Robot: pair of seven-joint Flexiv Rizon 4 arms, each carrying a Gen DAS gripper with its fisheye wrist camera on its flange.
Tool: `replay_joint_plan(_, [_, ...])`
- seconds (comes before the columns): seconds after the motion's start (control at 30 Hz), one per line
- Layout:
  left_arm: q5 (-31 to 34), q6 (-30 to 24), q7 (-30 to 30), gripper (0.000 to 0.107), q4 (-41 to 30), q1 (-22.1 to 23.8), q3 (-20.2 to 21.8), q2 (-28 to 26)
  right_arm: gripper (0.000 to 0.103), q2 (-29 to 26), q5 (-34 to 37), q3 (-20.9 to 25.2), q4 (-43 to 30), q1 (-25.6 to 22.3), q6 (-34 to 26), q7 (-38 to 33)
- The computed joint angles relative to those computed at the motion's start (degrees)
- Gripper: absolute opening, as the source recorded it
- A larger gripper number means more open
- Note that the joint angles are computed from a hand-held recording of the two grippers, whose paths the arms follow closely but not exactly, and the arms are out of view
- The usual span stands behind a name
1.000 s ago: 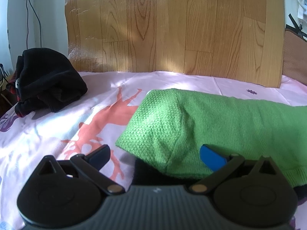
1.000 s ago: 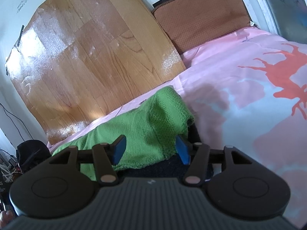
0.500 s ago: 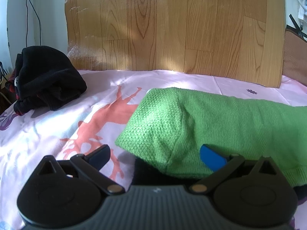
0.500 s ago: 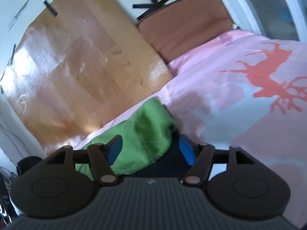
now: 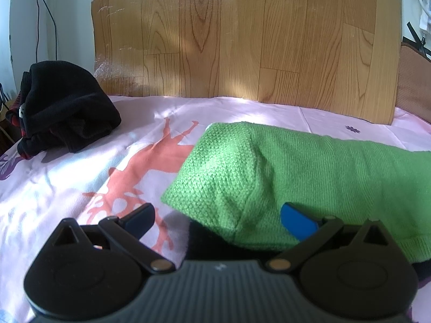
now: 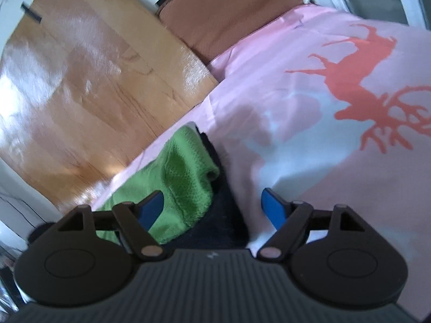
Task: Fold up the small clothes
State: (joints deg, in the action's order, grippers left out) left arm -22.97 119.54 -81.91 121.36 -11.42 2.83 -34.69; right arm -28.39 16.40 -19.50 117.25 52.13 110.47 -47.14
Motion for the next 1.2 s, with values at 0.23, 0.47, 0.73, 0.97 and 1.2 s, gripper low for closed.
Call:
replay_joint_plan(0.23, [0.08,-0.12,-0.21,0.103,0.11,-0.02,-0.01,0.15,0.051,-3.06,-2.34,-13.46,-0.65,12.88,-4.86,0.46])
replay_joint_plan(0.47, [12.04,7.10,-6.49,0.103,1.93,9.69,-6.62,0.47,0.026,0.20,-3.13,-11.33,-0.52,11.37,-1.67,0.39])
replay_joint_plan(0.73, [31.88,17.44,-34.27,0.103,2.77,31.20,-16.27,-1.02,0.027,-3.42,-11.98,-16.88,-10.12,20.54,-4.60,-14.16])
replay_joint_plan(0.97, [36.60,15.79,-46.81,0.103,1.05,35.44,-15.66,-2.33,0.027,-11.43,-24.45,10.34,-29.20,2.61,-20.46,-28.14])
replay_joint_plan(1.2, [45.05,13.80,-48.44,0.103,-1.84,36.63,-16.31,-2.69,0.057,-13.40,-25.41,33.89,-33.03,-13.57,-24.96,-39.75])
